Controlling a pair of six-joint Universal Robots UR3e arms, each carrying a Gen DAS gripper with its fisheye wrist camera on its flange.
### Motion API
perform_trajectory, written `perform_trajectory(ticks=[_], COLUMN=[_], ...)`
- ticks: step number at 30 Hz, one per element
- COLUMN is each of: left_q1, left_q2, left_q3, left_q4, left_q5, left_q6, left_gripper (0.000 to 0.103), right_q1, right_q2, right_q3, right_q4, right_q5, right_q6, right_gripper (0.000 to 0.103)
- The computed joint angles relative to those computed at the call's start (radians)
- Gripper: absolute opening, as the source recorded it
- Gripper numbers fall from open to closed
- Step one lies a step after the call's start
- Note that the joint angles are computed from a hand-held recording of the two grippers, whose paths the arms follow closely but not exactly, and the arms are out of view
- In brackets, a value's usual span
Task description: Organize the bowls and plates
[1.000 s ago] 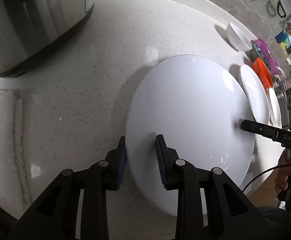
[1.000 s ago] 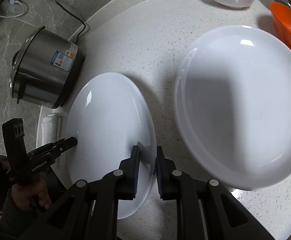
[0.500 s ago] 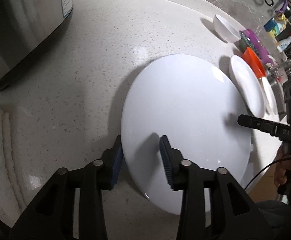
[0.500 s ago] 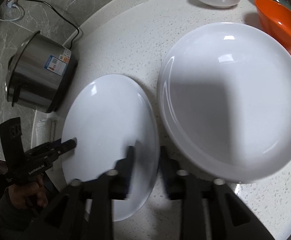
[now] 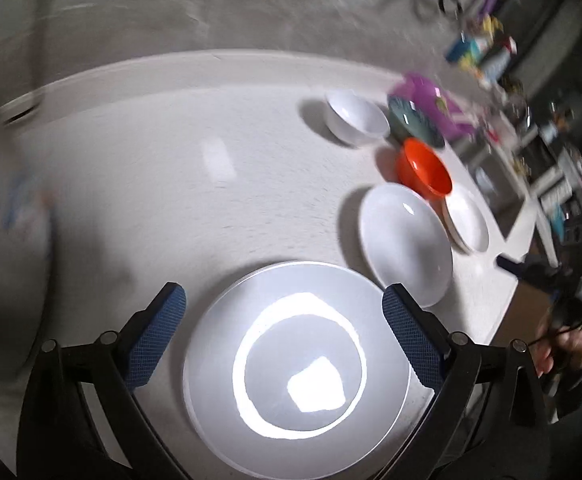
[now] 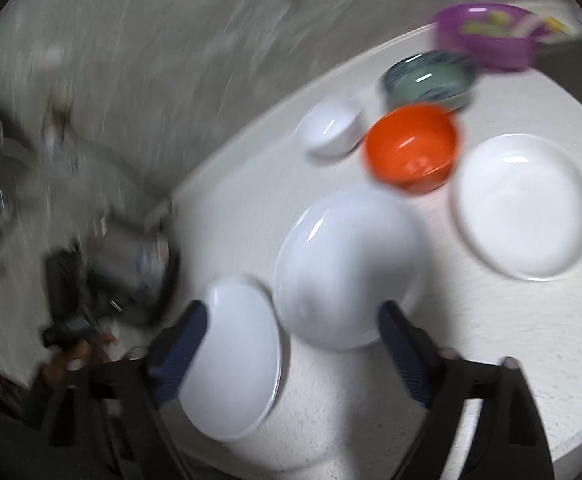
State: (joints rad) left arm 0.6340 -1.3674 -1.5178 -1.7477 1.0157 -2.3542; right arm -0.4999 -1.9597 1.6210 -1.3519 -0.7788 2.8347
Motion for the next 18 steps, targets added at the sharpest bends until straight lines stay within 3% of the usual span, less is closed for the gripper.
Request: perform_trajectory(ticks=[2,5,9,12,15,18], left_q1=[-0.111,-0.228,-0.348,-0.442,-0.534,-0.585], left_q2=[-0.131,-0.255,-0.338,-0.347,-0.472,-0.658], left_q3=[0.095,0.174,0.222,0.192,0.337,0.566], left_q4=[0.036,0.100,0.167,0.302,0.255,0.109], left_q5=[0.051,0.088,0.118,0.156,0.226,0.260], left_q6=[-0.103,-0.154,-0.146,-0.144,-0.184,-0.253], left_gripper=[0.100,0.100,0.102,0.103,0.103,0.102], right_q1=[-0.125,-0.215,-0.242,-0.235,-0.209,-0.184], right_q2=[-0.046,-0.073,-0.043,-0.012,0.044,0.091], right_q3=[0.034,0.091,0.144,0.185,0.208,0.228], right_q4=[0.093,0.165,0.188,0.142,0.064,0.005], right_q5=[0.062,0.096,0.090,0.097,0.088,0.075], right_q6=[-0.046,-0.090,-0.144,-0.147,-0.123,-0.089], right_gripper=[0.103,0.103,0.103,0.103,0.103,0.102])
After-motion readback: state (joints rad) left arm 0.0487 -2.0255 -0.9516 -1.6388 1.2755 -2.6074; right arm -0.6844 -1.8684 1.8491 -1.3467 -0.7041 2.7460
